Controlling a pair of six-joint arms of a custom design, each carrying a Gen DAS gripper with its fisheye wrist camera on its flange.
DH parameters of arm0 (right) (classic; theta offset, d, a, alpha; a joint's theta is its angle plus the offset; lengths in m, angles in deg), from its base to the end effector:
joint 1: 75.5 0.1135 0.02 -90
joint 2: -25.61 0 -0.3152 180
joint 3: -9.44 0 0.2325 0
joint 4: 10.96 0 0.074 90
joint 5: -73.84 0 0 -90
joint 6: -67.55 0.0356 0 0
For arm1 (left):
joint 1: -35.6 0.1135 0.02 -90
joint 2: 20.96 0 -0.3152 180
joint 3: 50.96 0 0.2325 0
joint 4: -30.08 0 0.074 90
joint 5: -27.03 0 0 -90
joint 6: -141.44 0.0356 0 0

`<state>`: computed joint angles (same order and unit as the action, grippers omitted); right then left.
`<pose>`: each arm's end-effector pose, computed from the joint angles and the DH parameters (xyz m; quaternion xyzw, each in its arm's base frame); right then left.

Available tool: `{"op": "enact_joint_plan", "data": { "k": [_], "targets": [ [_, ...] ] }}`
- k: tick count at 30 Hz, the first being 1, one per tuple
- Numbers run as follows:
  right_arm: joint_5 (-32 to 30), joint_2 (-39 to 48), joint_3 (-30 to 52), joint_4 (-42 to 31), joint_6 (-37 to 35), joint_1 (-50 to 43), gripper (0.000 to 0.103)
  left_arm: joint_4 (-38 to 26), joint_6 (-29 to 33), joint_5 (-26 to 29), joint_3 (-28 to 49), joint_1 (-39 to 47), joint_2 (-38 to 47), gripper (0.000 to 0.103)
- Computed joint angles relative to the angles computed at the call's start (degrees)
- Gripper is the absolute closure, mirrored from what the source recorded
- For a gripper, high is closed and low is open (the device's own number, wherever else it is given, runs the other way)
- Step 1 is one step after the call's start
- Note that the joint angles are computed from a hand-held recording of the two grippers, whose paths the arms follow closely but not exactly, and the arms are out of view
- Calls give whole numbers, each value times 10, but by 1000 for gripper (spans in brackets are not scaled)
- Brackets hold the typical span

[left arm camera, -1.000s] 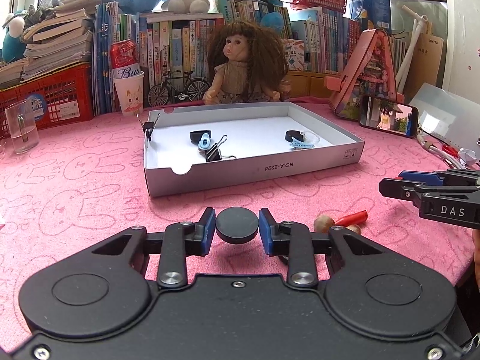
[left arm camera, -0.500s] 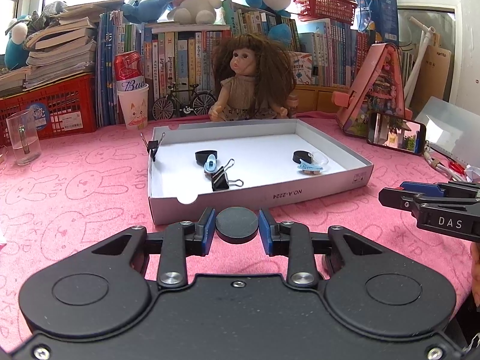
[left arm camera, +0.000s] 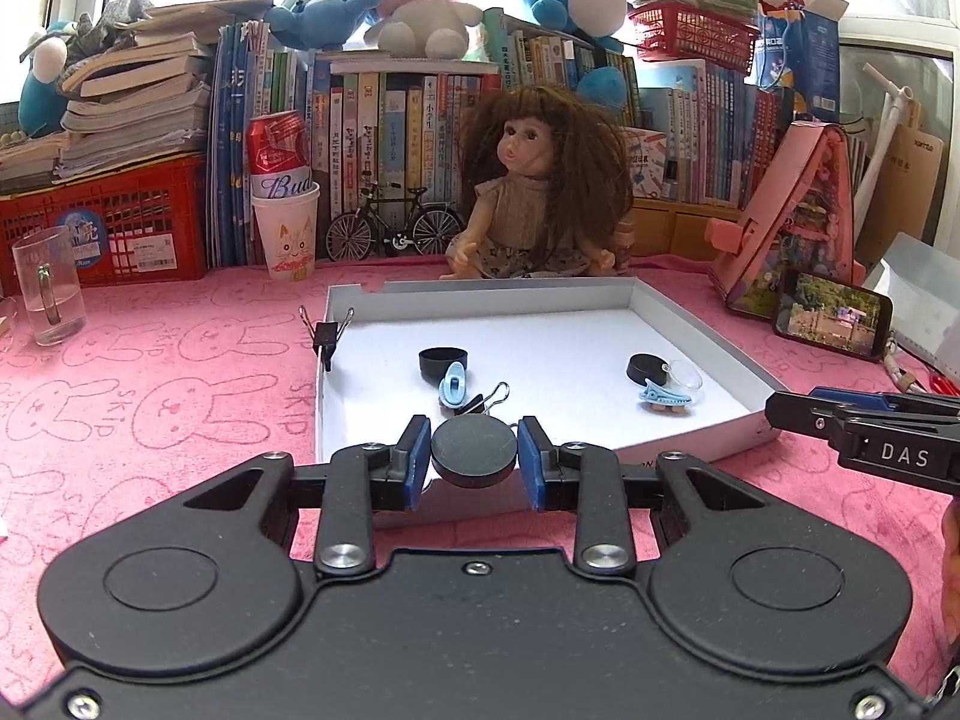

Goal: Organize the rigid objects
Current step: 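Carry the black cap into the box with the left tool while the right tool carries the red marker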

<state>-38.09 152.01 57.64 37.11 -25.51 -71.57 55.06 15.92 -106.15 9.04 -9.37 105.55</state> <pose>0.3454 0.0371 0.0859 -0.1466 0.8434 0.1685 0.4886 0.2825 -0.2478 0.0873 -0.0807 0.8575 0.0095 0.5081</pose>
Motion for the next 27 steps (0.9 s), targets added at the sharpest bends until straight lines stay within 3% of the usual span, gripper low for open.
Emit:
{"op": "enact_joint_plan", "data": {
  "k": [4, 17, 21, 27],
  "targets": [
    [11, 0, 41, -56, 19, 12, 53, -17, -4, 28, 26, 18, 8, 74],
    [57, 12, 230, -345, 7, 49, 53, -124, -43, 147, 119, 88, 35, 74],
    [74, 28, 265, -388, 0, 57, 54, -143, -49, 154, 137, 95, 48, 74],
    [88, 40, 280, -392, -3, 65, 54, -152, -47, 144, 155, 96, 62, 74]
  ]
}}
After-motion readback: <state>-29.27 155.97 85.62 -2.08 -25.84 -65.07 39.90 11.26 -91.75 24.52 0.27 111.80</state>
